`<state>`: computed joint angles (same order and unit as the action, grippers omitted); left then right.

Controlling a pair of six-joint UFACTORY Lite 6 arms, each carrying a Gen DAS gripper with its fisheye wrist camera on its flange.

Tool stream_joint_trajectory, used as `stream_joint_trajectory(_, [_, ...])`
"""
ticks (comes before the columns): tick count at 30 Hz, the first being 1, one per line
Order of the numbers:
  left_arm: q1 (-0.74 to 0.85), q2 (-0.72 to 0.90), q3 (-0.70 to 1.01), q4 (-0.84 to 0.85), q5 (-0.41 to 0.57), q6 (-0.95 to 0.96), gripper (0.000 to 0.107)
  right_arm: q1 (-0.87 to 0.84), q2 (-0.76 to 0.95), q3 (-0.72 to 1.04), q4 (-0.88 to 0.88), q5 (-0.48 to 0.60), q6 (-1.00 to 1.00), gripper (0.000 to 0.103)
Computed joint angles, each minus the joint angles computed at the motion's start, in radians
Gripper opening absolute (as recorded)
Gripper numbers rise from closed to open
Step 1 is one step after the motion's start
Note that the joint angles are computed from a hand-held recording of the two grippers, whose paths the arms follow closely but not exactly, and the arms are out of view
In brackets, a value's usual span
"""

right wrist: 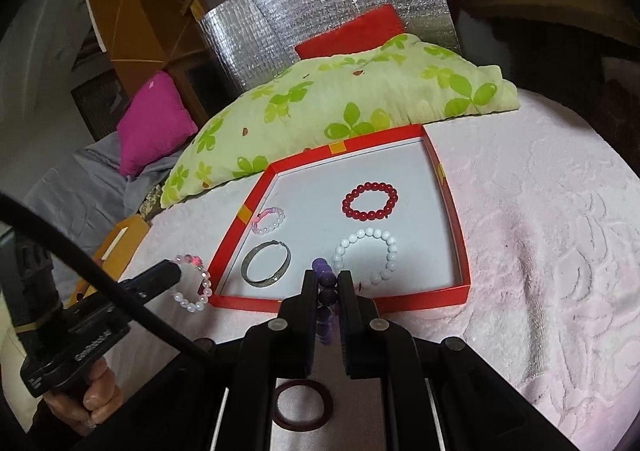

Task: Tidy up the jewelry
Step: 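Carry both bracelets into the red box and open both tools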

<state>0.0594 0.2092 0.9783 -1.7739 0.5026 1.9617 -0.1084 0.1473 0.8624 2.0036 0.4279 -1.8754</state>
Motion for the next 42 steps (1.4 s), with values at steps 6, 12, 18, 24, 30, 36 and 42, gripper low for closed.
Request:
stream_joint_trajectory(6, [0.016, -0.002, -0.018, -0.049, 0.002, 0.051, 0.008, 0.038, -0.011, 0.000, 0.044, -0.016, -0.036, 0.011])
stream_joint_trajectory(12, [0.006, -0.026, -0.041, -0.164, -0.070, 0.175, 0.007, 0.070, -0.032, -0.019, 0.103, -0.031, -0.093, 0.011])
stream_joint_trajectory(18, [0.009, -0.044, -0.050, -0.226, -0.104, 0.250, 0.008, 0.103, -0.020, -0.004, 0.127, -0.061, -0.111, 0.011])
stream_joint_trajectory(24, [0.022, -0.051, -0.050, -0.292, -0.121, 0.324, 0.008, 0.146, 0.031, 0.109, -0.029, -0.111, 0.032, 0.011])
stream_joint_trajectory(30, [0.033, -0.036, -0.034, -0.337, -0.142, 0.369, 0.008, 0.186, 0.149, 0.336, -0.296, -0.169, 0.277, 0.011])
stream_joint_trajectory(36, [0.032, -0.019, -0.021, -0.382, -0.160, 0.417, 0.008, 0.185, 0.250, 0.407, -0.210, -0.134, 0.251, 0.011])
stream_joint_trajectory(42, [0.036, 0.025, 0.043, -0.204, -0.146, 0.196, 0.008, 0.135, 0.358, 0.512, -0.368, -0.060, 0.450, 0.011])
